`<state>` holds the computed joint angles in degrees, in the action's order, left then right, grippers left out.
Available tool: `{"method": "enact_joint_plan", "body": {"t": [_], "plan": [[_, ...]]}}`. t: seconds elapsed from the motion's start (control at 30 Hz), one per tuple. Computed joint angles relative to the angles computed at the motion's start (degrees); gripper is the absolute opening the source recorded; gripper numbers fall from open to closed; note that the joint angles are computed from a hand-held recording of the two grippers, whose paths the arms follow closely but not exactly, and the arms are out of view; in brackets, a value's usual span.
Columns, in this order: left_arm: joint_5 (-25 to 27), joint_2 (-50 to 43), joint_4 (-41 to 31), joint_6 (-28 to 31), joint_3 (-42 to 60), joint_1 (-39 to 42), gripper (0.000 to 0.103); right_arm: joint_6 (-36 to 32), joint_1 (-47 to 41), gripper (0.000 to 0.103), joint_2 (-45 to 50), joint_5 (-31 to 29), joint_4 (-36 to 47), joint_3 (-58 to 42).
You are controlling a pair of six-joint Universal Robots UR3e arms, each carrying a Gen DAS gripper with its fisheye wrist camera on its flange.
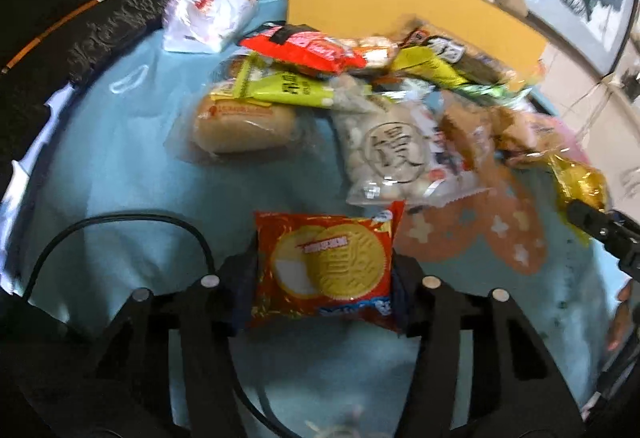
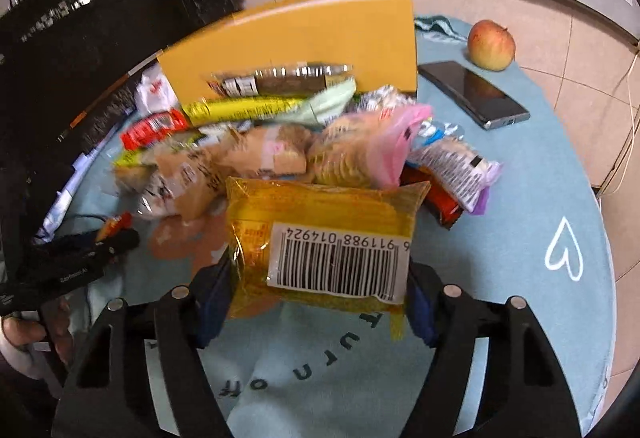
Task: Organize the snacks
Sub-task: 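Drop the red biscuit pack into the box with left tool while right tool drops the yellow bag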
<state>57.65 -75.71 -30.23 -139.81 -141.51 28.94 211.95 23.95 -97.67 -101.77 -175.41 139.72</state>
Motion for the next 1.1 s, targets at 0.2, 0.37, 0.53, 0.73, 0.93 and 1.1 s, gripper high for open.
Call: {"method": "enact_joint_plan", "body": {"t": [0.2,0.37,0.53,0.73,0.93,1.1], "plan": [[-3.99,9.0,-11.45,4.28,1.21,3.21,0.053,-0.42,0.24,0.073,-5.25,-0.29,1.29,1.1],[-7.33,16.56,-18.45,6.17,2.57,4.84,0.053,-0.56,1.52,0.073,-5.15,-1.43,2.11,-0.88],[-8.93,15.42,-15.81,1.89,6.64,1.62,0.053,-2.29,2.07,0.073,-5.95,-3.97,2.53,-4.24],[-6.62,5.62,-2.64,-10.41,15.38,-7.42,0.053,-7.04,0.84,0.073,-6.31,-8.38,2.22,-10.67],[-1.06,-9.31,5.84,-23.19,31.48,-18.02,0.053,-13.18,-3.83,0.074,0.33,-6.49,0.83,-20.17],[6.71,-25.02,4.01,-30.69,51.57,-26.44,0.053,-16.49,-8.68,0.074,9.73,-3.41,-0.71,-30.39]]}}
